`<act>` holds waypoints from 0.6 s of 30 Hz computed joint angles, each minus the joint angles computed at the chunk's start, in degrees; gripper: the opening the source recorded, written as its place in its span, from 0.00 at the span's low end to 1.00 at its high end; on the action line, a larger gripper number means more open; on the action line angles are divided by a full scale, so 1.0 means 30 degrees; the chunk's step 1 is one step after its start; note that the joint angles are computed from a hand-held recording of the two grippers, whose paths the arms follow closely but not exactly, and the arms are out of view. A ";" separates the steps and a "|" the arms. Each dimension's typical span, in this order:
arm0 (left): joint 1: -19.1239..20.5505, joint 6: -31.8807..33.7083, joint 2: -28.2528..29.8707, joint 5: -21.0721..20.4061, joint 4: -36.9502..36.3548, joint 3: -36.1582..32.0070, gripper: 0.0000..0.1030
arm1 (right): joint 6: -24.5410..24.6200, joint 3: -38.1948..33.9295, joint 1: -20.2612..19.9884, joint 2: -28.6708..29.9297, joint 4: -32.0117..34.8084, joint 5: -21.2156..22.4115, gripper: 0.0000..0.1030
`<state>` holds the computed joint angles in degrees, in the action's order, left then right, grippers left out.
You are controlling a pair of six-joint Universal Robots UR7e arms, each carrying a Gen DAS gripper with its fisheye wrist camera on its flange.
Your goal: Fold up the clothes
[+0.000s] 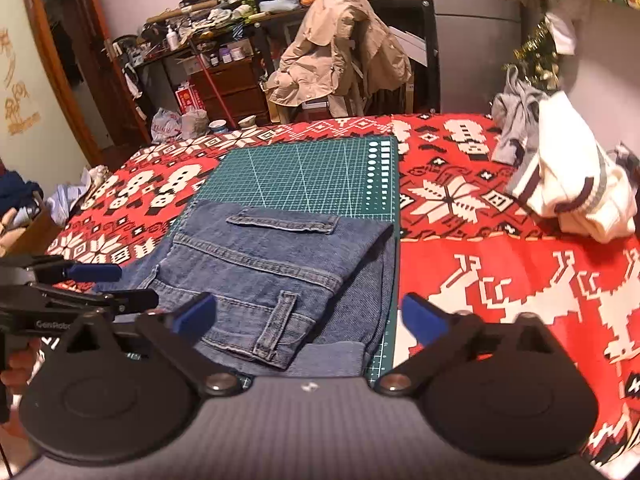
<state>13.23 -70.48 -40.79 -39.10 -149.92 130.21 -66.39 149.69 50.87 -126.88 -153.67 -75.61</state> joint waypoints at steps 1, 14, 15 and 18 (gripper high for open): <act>-0.0030 -0.0635 -0.0119 0.0057 0.0893 -0.0162 0.71 | -0.0037 0.0178 0.0134 -0.0177 -0.0321 -0.0105 0.99; -0.0331 -0.0393 -0.0478 0.0960 0.1211 -0.0420 0.75 | 0.0133 0.2575 0.1460 -0.0018 -0.8914 -0.0981 0.99; -0.0112 -0.0247 -0.0495 0.0903 0.0624 -0.0393 0.75 | 0.0309 0.2615 0.1626 0.0444 -0.9703 -0.1163 0.99; 0.0487 0.0615 -0.0323 0.0932 -0.1978 -0.0214 0.73 | 0.1259 0.1827 0.2182 0.1085 -0.8577 -0.1567 0.99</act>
